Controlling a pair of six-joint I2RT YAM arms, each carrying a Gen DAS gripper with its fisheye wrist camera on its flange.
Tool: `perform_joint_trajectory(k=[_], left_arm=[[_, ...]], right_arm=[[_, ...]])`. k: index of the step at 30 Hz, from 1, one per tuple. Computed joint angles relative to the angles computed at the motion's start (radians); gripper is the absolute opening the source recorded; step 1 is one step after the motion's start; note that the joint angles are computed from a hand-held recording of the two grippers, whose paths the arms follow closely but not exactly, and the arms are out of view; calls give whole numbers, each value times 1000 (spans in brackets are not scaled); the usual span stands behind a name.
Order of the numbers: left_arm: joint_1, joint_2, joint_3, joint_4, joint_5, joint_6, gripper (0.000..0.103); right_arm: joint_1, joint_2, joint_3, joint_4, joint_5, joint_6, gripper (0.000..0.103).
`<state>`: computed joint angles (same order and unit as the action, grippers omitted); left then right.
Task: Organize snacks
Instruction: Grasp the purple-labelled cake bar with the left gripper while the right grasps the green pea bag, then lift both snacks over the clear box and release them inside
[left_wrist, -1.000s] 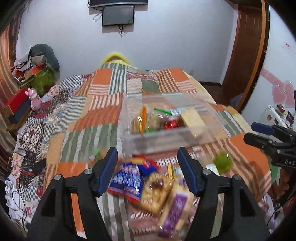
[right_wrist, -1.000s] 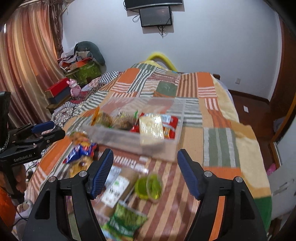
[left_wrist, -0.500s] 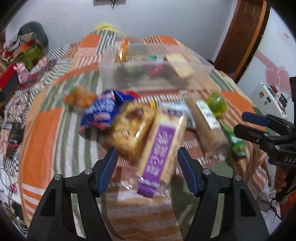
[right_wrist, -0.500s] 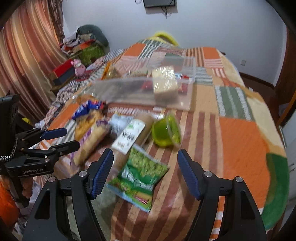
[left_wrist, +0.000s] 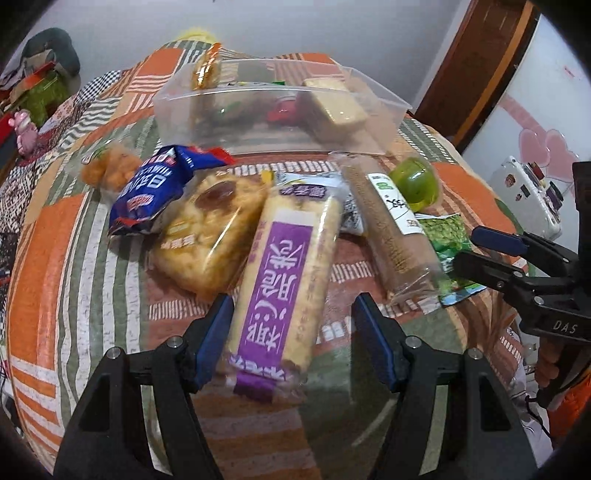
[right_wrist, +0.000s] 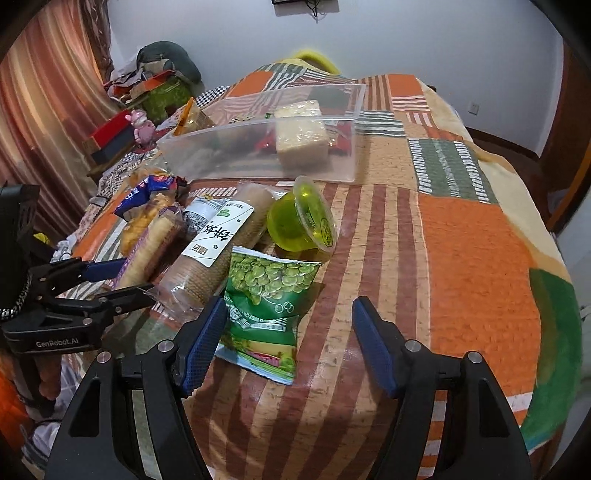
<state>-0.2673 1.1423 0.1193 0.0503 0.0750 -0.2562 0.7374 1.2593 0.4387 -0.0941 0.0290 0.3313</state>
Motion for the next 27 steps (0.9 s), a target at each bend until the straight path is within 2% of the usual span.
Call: perform_joint_trajectory(k=[4,9,12,14,16,20,27], left_arm=[[6,45,19,32,20,3,57],[17,109,36,90,21,8,45],[5,112,35,99,3,8,45],[0,104,33,94,-2,8,45],[-4,87,30,82,-6,9,45],[-19,16,25,38,-30,7,45],[22,-146,48,-93,-26,22,45]], right_arm=[[6,20,4,18,-4,-1,60],[12,64,22,47,-16,3,59],[20,92,33,58,-11,0,51],[20,106,35,69,-19,-10,39],[10,106,33,74,-37,-8,31],[-2,74,21,65,-59,-10,28],[-16,-27,18,14,-54,-30,27]])
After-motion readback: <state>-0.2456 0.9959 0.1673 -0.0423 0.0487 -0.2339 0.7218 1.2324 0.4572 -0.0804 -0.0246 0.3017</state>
